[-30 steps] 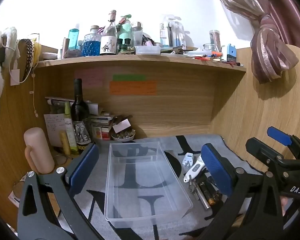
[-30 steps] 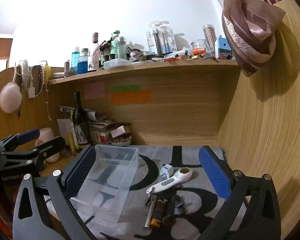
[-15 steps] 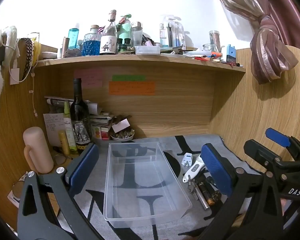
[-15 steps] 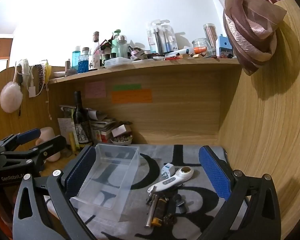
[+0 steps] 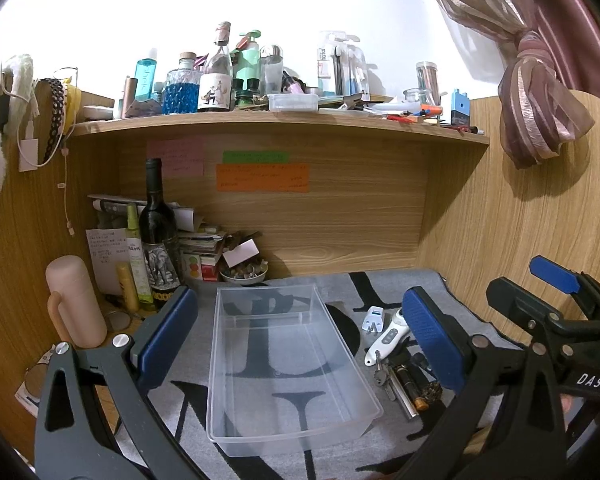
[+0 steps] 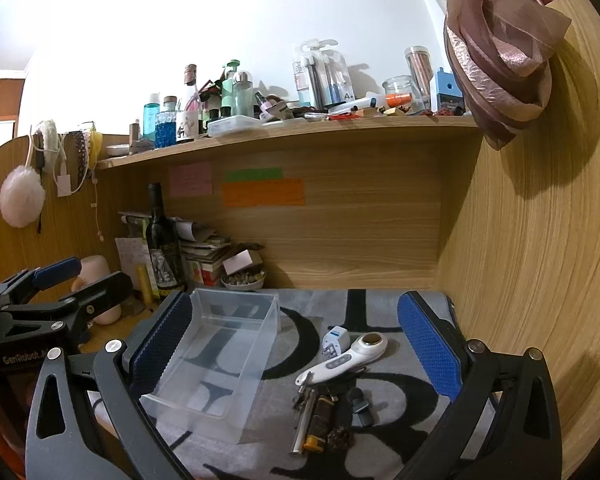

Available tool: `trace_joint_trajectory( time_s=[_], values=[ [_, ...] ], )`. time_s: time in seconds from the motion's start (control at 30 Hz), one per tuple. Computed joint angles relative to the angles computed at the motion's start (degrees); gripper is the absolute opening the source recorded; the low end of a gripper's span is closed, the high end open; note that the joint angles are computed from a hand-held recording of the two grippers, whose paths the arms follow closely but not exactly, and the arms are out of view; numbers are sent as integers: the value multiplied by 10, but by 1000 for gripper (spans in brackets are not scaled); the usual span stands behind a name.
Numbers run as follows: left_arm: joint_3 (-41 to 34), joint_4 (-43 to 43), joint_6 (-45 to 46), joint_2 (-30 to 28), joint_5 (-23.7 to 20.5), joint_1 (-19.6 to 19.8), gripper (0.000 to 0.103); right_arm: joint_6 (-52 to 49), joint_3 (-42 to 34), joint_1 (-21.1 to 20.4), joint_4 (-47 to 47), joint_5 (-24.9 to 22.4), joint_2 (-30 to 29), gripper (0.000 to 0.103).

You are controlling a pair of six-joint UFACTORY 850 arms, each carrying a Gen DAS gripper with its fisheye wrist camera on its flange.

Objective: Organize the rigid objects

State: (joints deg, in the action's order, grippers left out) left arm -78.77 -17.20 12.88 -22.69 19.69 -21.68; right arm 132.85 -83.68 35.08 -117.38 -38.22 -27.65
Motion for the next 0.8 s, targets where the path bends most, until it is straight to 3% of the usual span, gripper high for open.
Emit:
trace_joint_trajectory(
  time_s=[0.8],
  values=[
    [-1,13,-10,-2,-2,0,103,-1,-1,4,1,-2,-2,103]
  ],
)
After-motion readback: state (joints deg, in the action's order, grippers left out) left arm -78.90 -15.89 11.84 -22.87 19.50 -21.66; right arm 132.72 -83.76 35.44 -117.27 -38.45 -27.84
